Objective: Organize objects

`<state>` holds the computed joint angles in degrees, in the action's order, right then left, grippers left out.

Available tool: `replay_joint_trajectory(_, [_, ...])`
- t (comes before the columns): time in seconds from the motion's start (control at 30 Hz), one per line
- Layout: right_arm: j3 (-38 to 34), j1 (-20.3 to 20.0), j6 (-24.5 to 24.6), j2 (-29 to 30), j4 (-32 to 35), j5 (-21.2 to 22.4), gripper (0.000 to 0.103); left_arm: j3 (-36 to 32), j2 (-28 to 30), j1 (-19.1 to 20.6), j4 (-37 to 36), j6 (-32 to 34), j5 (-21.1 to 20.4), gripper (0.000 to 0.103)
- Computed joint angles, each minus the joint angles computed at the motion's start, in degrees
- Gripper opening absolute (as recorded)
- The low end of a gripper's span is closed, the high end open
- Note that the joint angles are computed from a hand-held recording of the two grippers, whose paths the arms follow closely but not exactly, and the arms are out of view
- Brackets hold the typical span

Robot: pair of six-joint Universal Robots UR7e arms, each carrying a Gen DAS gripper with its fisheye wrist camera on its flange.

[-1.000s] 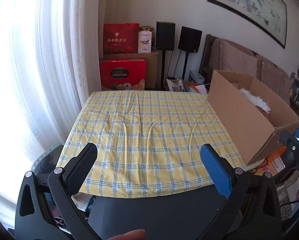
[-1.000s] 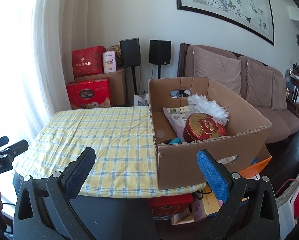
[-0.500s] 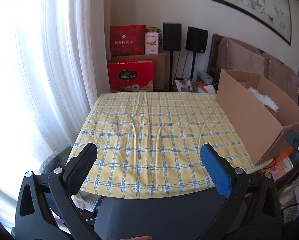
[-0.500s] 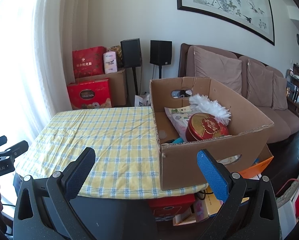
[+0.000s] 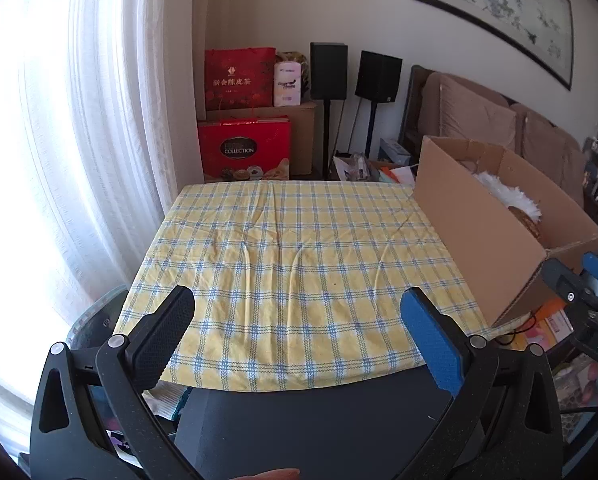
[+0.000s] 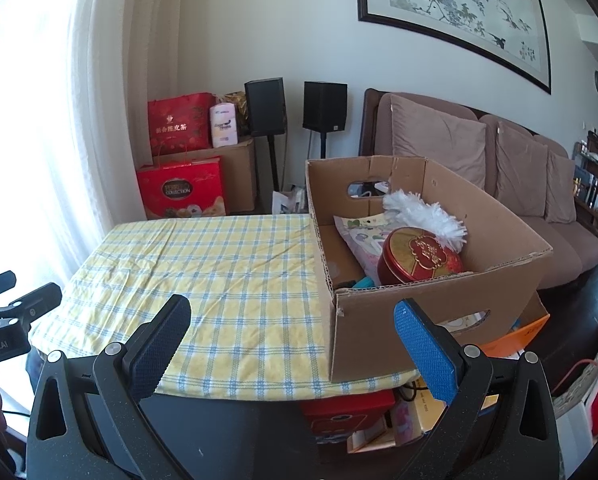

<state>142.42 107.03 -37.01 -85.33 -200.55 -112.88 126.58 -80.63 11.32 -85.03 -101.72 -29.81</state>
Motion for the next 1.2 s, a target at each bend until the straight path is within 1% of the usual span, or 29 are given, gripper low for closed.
replay_joint_trajectory(0.33, [0.20, -0.27, 0.03, -0.07, -0.58, 0.09, 0.103, -0.20, 0.60, -0.18, -2.73, 2.67, 0.30, 0.103])
replay_joint_trajectory(0.83, [0.32, -0.33, 0.27, 0.03, -0.81, 0.10, 0.103, -0.52, 1.01, 0.04, -1.60, 1.90, 0.47, 0.103])
replay_joint_trajectory(1.2, [0.40, -0.36, 0.18, -0.32, -0.46, 0.11, 0.103, -0.51, 1.16, 0.12, -2.29, 2.55, 0.46, 0.103])
